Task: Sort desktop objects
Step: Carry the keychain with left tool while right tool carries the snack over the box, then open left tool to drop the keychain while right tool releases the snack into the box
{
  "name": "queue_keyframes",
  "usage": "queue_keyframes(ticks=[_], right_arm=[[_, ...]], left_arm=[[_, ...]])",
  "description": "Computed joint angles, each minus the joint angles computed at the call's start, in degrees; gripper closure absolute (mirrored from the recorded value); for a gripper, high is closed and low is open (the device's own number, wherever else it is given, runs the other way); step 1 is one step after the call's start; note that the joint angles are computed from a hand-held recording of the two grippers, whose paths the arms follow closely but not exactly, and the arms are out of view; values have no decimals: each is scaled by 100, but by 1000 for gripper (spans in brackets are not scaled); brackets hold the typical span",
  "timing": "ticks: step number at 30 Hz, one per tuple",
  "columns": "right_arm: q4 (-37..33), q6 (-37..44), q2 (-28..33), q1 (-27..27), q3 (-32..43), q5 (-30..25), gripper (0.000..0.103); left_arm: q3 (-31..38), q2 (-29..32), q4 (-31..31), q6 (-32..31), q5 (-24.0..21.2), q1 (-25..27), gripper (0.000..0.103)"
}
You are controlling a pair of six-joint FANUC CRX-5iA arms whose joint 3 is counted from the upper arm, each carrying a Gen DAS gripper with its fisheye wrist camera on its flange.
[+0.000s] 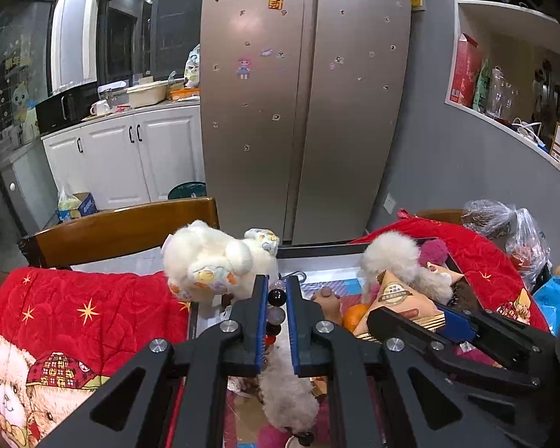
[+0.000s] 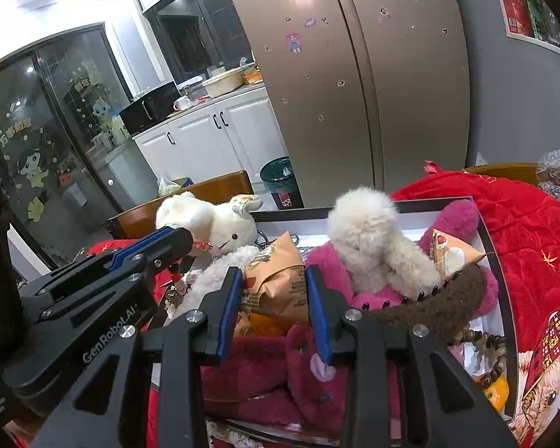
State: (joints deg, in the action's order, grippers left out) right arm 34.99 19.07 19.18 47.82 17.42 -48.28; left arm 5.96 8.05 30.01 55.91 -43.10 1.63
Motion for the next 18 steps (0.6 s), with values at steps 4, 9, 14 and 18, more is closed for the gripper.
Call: queue_keyframes(ticks=[4,9,14,18], right_arm=[[-56,-2,-35,-14,-27,45,67],[-76,-32,-50,-28,-45,81,67],[-168,-22,-74,-53,-63,176,67],[-197,-24,-98,-53,-78,205,67]], left_arm=[[22,24,1,-12,-24,3,93],[8,21,56,-54,-42,9,93],[75,90,117,-64,-168,30,93],[66,68,94,-54,-103,34,93]])
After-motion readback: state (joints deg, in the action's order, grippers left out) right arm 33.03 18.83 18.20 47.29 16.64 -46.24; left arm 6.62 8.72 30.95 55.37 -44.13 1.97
